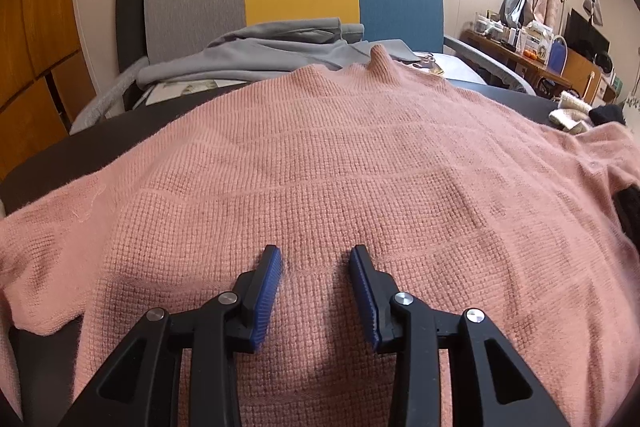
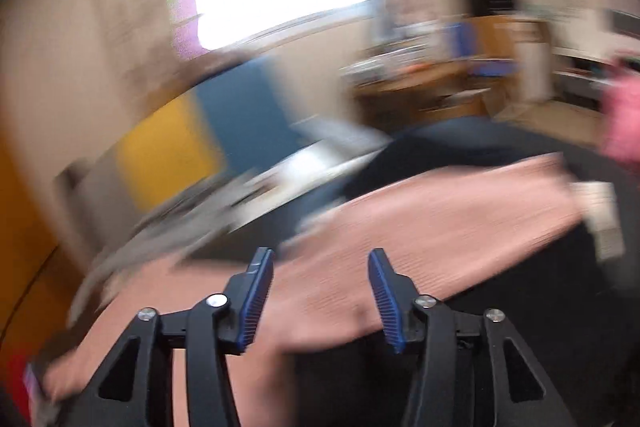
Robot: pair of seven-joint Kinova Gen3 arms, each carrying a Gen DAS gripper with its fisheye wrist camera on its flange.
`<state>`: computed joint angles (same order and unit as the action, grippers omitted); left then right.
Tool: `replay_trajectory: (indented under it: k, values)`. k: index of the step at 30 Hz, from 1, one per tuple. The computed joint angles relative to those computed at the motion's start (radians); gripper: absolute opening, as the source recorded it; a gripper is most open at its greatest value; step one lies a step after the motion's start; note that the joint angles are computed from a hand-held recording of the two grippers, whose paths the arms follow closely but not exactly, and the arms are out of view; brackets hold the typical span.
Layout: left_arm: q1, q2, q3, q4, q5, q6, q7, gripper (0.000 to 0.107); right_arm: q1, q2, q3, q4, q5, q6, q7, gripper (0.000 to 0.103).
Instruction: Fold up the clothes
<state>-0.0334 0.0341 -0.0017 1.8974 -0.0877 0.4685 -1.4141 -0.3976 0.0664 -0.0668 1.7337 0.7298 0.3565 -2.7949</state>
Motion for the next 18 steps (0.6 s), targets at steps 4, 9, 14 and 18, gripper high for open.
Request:
replay_trajectory:
  k: [4, 9, 14, 18]
  values:
    - [0.056, -0.077, -0.124, 0.026, 0.163, 0.038, -0.148, 0.036, -0.047, 0.135, -0.185, -0.079, -0.056, -0.003, 0.163, 0.054]
    - [-0.085, -0.289, -0.085, 0.163, 0.144, 0.04, -0.318, 0.037, -0.024, 0.289, -0.39, -0.217, -0.146, 0.17, 0.362, 0.055]
    - [-0.293, -0.436, -0.153, 0.255, 0.058, 0.111, -0.388, 0.038, -0.023, 0.315, -0.425, -0.243, -0.142, 0.211, 0.386, 0.061]
    - [-0.474, -0.42, -0.339, 0.241, 0.181, 0.24, -0.362, 0.043, 0.013, 0.307, -0.436, -0.217, -0.181, 0.158, 0.398, 0.061]
